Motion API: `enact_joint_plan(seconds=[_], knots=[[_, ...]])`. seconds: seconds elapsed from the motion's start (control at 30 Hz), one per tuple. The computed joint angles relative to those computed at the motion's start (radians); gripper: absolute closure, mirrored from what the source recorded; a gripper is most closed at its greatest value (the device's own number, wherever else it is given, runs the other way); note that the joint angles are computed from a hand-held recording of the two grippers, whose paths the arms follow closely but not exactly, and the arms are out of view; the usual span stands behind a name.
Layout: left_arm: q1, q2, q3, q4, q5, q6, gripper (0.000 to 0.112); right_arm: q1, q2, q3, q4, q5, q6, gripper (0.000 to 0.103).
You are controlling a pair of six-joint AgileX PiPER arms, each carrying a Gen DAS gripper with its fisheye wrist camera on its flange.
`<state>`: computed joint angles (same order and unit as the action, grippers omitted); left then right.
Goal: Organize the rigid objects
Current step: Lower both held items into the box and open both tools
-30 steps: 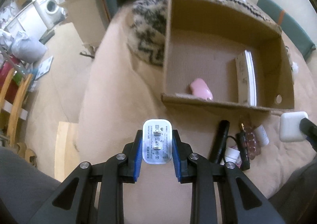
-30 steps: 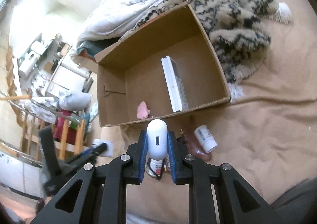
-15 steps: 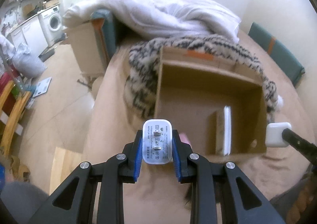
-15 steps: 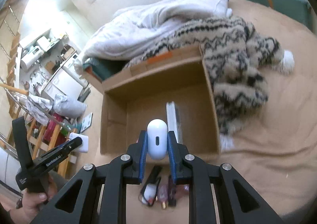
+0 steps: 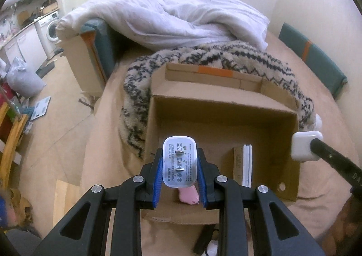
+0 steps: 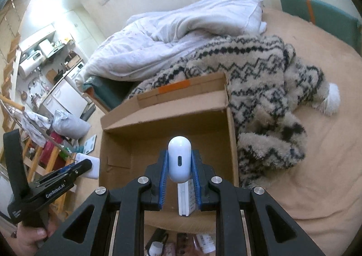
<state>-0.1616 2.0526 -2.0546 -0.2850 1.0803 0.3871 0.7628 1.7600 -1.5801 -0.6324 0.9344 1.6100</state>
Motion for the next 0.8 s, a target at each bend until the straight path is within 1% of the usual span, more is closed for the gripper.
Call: enact_joint_plan(seconds=[0.1, 0.2, 0.3, 0.4, 0.57, 0.67, 0.73, 0.8], knots=[[-0.032, 0.016, 0.024, 0.043, -0.030, -0.009, 0.088, -0.017, 0.023, 0.024, 0.051, -0.039, -0.018, 0.081], [-0.060, 0.040, 0.040, 0.084, -0.047, -0.026, 0.088, -0.047, 0.058, 0.009, 0.154, -0.058, -0.098, 0.082], [-0.083, 0.061, 0.053, 0.117, -0.058, -0.037, 0.088, -0.067, 0.104, -0.034, 0.234, -0.044, -0.191, 0.082], [-0.102, 0.070, 0.077, 0.147, -0.083, -0.047, 0.088, -0.077, 0.140, -0.067, 0.281, -0.035, -0.249, 0.082], [-0.124, 0.090, 0.095, 0.190, -0.109, -0.065, 0.088, -0.101, 0.197, -0.115, 0.367, -0.002, -0.317, 0.082], [-0.131, 0.094, 0.112, 0.217, -0.135, -0.073, 0.088, -0.110, 0.218, -0.133, 0.392, 0.018, -0.332, 0.082], [-0.135, 0.107, 0.102, 0.228, -0.127, -0.084, 0.088, -0.117, 0.224, -0.132, 0.412, 0.020, -0.338, 0.082], [-0.138, 0.123, 0.088, 0.239, -0.114, -0.097, 0.088, -0.120, 0.231, -0.139, 0.422, 0.040, -0.336, 0.081]])
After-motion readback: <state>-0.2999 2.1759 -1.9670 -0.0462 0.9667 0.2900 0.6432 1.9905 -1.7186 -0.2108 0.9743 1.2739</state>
